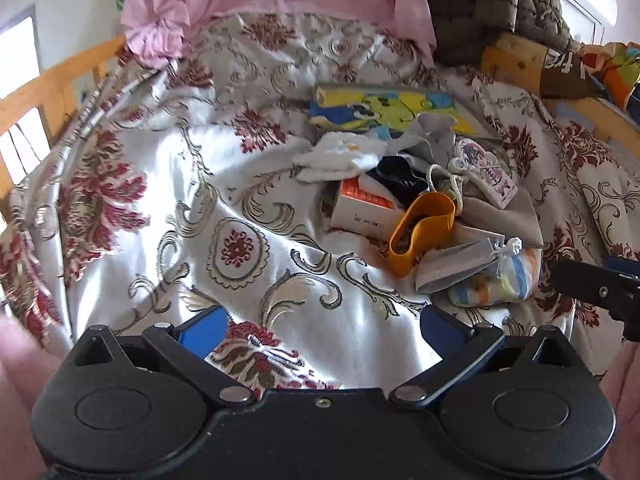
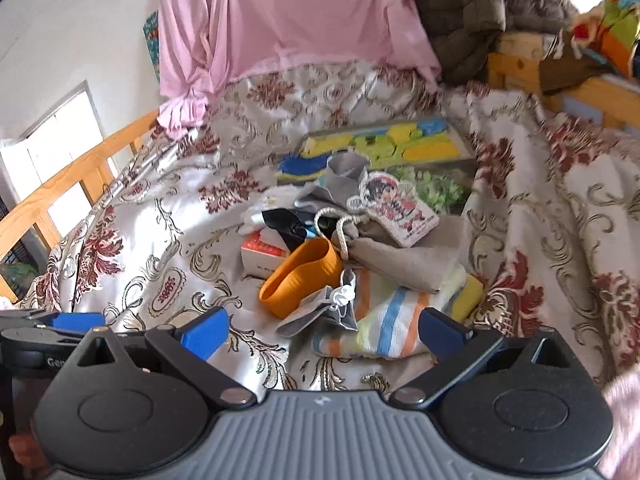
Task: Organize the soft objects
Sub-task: 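Reach the left tool to the orange strap and close on it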
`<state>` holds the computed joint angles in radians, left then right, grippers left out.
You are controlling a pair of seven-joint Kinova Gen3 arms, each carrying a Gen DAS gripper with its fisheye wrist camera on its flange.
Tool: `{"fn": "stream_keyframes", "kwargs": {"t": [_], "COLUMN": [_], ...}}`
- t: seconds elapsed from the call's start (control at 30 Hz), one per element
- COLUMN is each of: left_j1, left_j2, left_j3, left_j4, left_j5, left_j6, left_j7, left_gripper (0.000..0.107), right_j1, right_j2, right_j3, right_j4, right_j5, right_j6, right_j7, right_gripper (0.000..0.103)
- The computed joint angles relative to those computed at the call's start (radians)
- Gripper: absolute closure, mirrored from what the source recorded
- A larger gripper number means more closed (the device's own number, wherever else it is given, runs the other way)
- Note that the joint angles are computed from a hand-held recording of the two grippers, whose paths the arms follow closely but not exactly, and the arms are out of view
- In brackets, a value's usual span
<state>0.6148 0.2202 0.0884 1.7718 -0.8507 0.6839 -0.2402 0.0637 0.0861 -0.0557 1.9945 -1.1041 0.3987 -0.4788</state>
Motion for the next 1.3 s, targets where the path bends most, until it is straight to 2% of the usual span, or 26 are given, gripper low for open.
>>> {"fn": "stream_keyframes", "kwargs": {"t": [0.1,0.23,0.37,0.43,0.53,0.6,0.7,0.83,0.97,1.03,1.1,1.3], "left_j1": [-0.095,-0.253,-0.272,-0.319,-0.352,-0.379,-0.354,-0.356,-0.269,-0.253,-0.242,-0.283], "left_j2": [0.019,0.071,0.123,0.151,0.19,0.215,0.228,0.246,0.259,0.269,0.278,0.283], "left_j3": [0.055,0.202,0.204,0.25,0.274,0.295,0.222,0.179,0.05,0.027,0.005,0.015], "left_j4": [-0.036,-0.101,-0.166,-0.19,-0.225,-0.246,-0.251,-0.262,-0.274,-0.282,-0.293,-0.286], "left_j5": [0.068,0.099,0.131,0.132,0.172,0.2,0.293,0.448,0.586,0.607,0.635,0.749], "left_j6": [-0.029,-0.029,-0.04,-0.049,-0.057,-0.063,-0.123,-0.167,-0.182,-0.18,-0.174,-0.228], "left_j7": [-0.122,-0.285,-0.447,-0.529,-0.651,-0.732,-0.854,-1.015,-1.169,-1.193,-1.203,-1.242], "left_gripper": [0.005,0.005,0.005,0.005,0.005,0.005,0.005,0.006,0.014,0.022,0.026,0.035], "right_j1": [0.0,0.017,0.048,0.055,0.071,0.085,0.077,0.076,0.079,0.076,0.08,0.06], "right_j2": [0.049,0.121,0.185,0.215,0.253,0.302,0.354,0.391,0.416,0.423,0.424,0.429], "right_j3": [0.014,0.005,-0.026,-0.038,-0.058,-0.07,-0.072,-0.088,-0.094,-0.094,-0.098,-0.093], "right_j4": [-0.066,-0.178,-0.266,-0.307,-0.361,-0.431,-0.511,-0.563,-0.599,-0.605,-0.605,-0.617], "right_j5": [0.113,0.249,0.306,0.339,0.378,0.408,0.465,0.505,0.526,0.537,0.539,0.58], "right_j6": [0.058,0.164,0.22,0.247,0.294,0.368,0.42,0.434,0.475,0.477,0.475,0.491], "right_j7": [-0.102,-0.22,-0.258,-0.281,-0.296,-0.291,-0.311,-0.325,-0.357,-0.369,-0.376,-0.395], "right_gripper": [0.0,0.0,0.0,0.0,0.0,0.0,0.0,0.0,0.002,0.009,0.012,0.021]}}
